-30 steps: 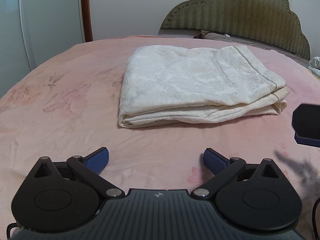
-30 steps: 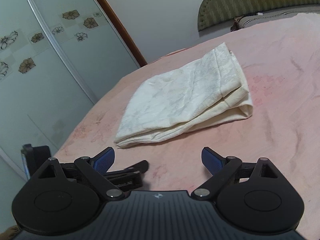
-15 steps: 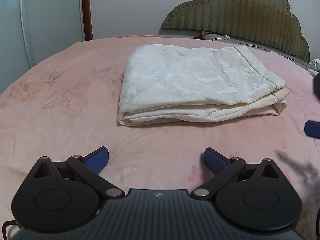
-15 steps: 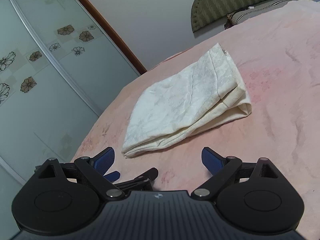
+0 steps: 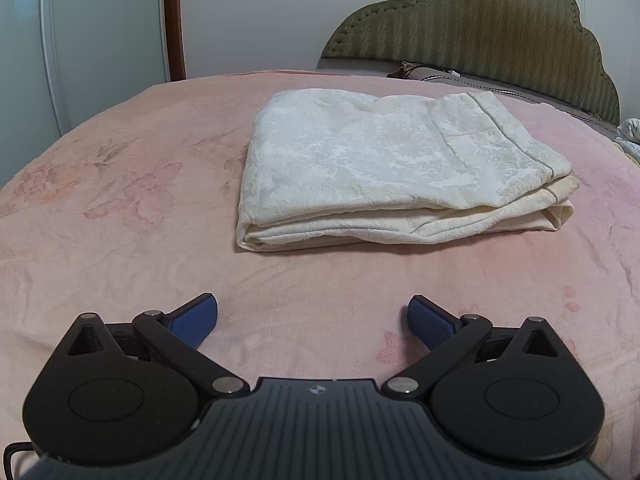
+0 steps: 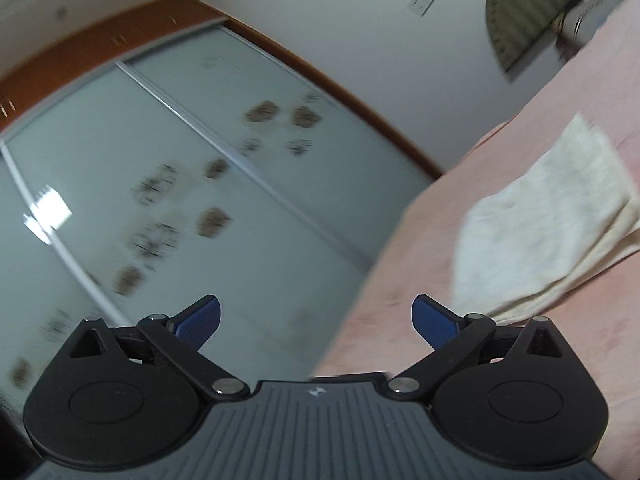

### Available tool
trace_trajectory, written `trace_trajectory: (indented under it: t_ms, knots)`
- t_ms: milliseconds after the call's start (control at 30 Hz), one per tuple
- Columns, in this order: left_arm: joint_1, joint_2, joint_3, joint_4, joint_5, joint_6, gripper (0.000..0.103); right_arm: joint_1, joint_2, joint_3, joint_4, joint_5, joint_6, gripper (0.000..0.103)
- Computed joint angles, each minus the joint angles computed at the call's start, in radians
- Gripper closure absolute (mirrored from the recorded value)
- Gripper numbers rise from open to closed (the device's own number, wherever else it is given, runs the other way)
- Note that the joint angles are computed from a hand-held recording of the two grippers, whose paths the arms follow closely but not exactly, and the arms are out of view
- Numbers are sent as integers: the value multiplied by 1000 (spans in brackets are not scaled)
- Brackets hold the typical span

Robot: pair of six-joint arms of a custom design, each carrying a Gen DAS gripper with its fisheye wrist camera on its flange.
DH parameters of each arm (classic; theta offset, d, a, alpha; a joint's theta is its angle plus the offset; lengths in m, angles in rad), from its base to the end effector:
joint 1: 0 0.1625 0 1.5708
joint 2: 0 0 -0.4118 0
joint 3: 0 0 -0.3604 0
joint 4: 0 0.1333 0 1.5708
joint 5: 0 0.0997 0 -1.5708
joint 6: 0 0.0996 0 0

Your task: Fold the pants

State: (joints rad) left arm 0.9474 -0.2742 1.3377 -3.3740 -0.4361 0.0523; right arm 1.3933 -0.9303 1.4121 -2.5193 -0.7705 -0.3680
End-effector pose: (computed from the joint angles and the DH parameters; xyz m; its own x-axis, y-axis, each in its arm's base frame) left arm -0.2117 -0.6773 -0.0049 -0.6761 -0.2178 -0.7039 0.4672 0.6119 -0.6381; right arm 0.0805 -0.7111 0.3086 -0.7496 -0.4980 -0.4361 -0.1200 0.7501 -0.6504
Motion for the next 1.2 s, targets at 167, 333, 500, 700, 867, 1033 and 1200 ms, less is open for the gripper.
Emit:
trace_trajectory:
  t_ms: [167,333,500,700,867,1033,1200]
  knots:
    - [0,-1,1,-1,-1,1,0,-8,19,-5,-115,-43,107,0]
    - [0,-1,0,-1,-1,1,0,16,44,37,-447,-382,120,0]
    - [1,-1,1,-1,-1,2,0,49,120,19,-589,-713,-61,0]
    - [1,-1,2,-2,-2,2,0,51,162,23,-600,-833,-193,0]
    - [1,-1,1,-2,-2,2,0,36,162,31,-592,-817,-185,0]
    - [1,-1,2,-3,-2,3,0,36,170,28,-598,-824,-162,0]
    - [1,-2,2,-3,-3,4,0,37,171,34,-606,-825,-170,0]
